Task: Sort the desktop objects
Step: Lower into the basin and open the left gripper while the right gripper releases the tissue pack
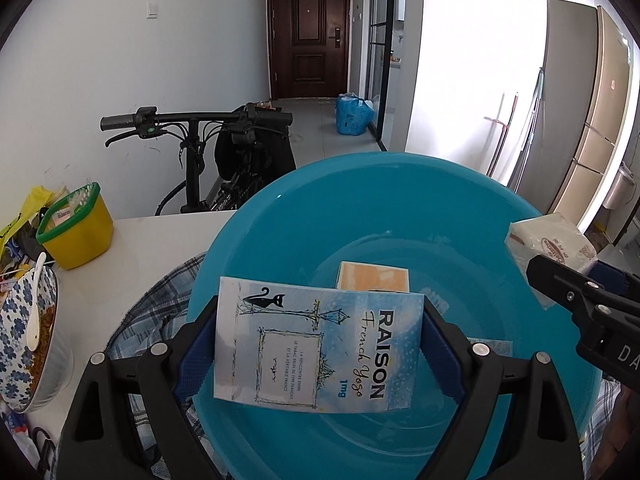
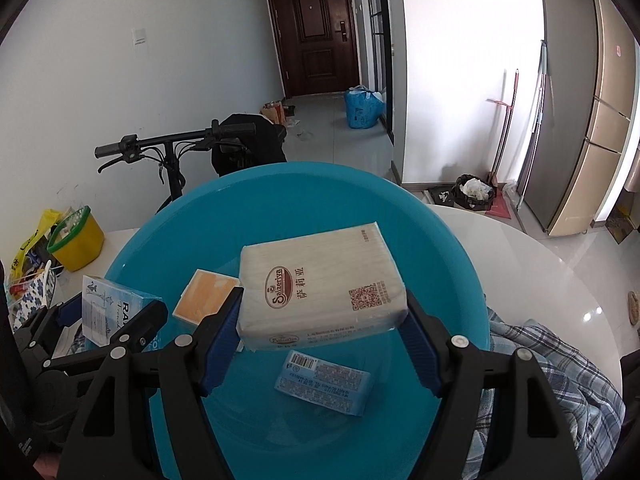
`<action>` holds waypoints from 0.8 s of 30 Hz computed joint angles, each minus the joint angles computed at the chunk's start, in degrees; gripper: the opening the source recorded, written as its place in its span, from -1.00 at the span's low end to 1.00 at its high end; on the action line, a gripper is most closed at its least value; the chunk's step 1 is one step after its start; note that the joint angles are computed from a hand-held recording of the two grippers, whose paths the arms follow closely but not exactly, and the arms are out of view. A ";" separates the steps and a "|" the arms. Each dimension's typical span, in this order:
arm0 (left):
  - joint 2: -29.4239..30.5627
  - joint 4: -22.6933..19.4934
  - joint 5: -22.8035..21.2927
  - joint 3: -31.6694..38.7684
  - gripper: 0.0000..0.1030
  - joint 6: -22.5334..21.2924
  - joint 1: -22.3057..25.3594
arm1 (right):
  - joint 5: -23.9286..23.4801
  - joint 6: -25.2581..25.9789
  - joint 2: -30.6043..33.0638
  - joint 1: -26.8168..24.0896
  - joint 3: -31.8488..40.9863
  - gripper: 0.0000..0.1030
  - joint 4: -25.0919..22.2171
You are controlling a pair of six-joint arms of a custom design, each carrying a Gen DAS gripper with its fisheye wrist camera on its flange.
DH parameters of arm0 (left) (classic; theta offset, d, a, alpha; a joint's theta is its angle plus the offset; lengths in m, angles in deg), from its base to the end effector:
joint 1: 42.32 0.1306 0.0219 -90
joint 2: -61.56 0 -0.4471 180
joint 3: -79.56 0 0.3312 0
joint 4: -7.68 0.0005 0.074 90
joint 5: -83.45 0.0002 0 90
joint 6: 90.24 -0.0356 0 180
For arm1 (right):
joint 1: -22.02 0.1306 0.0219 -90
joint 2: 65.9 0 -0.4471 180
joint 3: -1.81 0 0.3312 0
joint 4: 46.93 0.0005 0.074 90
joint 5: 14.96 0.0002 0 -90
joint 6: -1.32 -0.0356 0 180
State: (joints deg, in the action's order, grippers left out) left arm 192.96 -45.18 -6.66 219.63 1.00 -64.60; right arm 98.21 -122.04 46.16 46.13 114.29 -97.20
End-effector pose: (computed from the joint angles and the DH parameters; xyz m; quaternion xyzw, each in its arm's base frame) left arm 0.6693 -0.2747 0.4394 0.1678 0.9057 -0.0785 0.3812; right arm 0.5442 0.2276 0.4657 0.1429 0.9116 -0.0037 0.3855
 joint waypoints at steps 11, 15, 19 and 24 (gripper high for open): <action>0.84 -1.60 -0.18 1.21 0.78 -0.55 -0.14 | -0.69 -0.01 0.94 0.04 0.74 0.41 -1.38; 0.99 -1.88 -0.08 1.44 0.78 -0.23 -0.14 | -0.71 0.27 0.40 0.05 0.17 0.41 -0.71; 1.15 -2.10 -0.13 1.76 0.78 -0.39 -0.14 | -0.87 0.00 0.76 -0.13 0.46 0.41 -1.34; 1.32 -2.68 0.40 2.16 0.78 -0.02 -0.01 | -1.23 -0.14 1.17 -0.31 0.85 0.41 -1.92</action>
